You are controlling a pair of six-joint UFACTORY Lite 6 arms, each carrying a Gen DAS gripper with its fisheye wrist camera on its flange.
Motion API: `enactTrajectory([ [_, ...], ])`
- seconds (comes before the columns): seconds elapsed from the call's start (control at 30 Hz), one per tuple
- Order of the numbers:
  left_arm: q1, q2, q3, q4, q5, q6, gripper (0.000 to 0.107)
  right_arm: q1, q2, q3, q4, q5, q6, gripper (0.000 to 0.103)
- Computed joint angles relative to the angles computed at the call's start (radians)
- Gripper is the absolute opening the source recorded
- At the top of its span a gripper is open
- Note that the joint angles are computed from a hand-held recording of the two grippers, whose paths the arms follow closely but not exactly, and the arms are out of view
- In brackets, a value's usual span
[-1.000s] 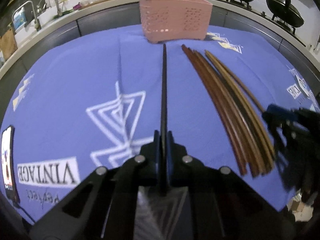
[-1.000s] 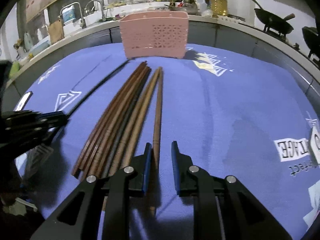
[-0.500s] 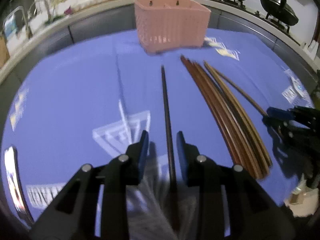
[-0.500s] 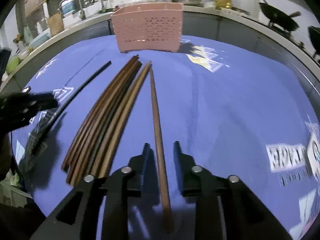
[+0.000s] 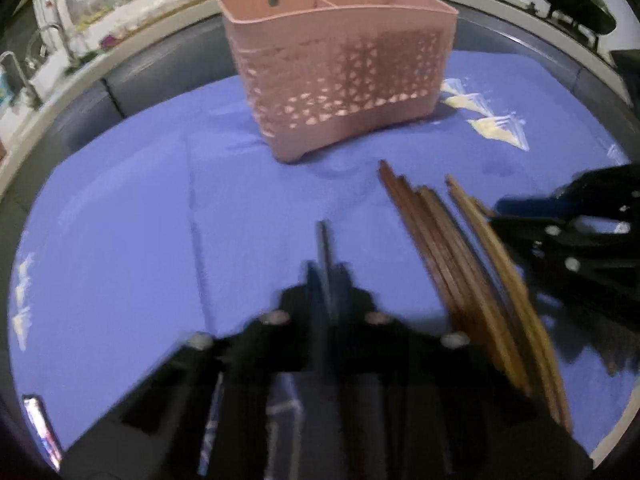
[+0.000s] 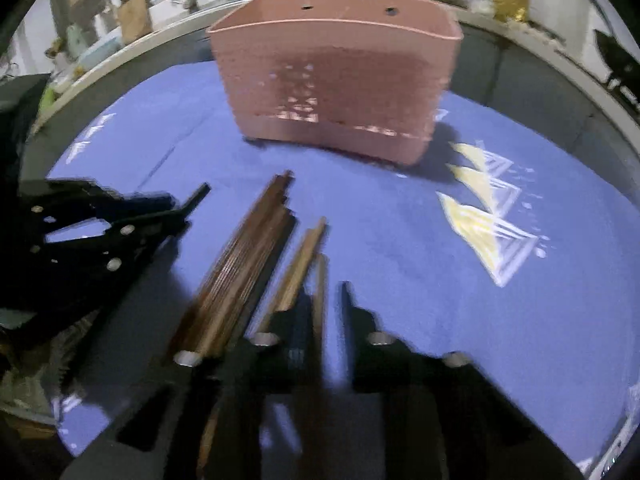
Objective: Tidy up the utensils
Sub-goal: 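Lift both held chopsticks upright and carry them over the pink basket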
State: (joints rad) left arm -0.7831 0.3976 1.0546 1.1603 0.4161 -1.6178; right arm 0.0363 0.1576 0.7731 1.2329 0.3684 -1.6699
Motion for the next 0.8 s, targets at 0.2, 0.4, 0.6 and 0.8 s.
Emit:
enactTrajectory([
  [0.2, -0.021, -0.168, -0.109, 0.112, -0.015, -0.140, 0.005, -0.111, -0.194, -0.117, 0.133, 0.127, -0.145, 0.005],
  [0.4, -0.168, -0.541, -0.267, 0.188, 0.153, -0.237, 0.005, -0.429, -0.591, -0.292, 0.218, 0.478, -0.245, 0.005],
  [0.6, -0.357, -0.748, -0.301, 0.159, 0.386, -0.190, 0.005, -0.689, -0.739, -0.329, 0.211, 0.737, -0.221, 0.005],
  [0.8, -0.460, -0.799, -0.308, 0.149, 0.506, -0.190, 0.005, -0.714, -0.792, -0.352, 0.230, 0.748, -0.221, 0.005],
])
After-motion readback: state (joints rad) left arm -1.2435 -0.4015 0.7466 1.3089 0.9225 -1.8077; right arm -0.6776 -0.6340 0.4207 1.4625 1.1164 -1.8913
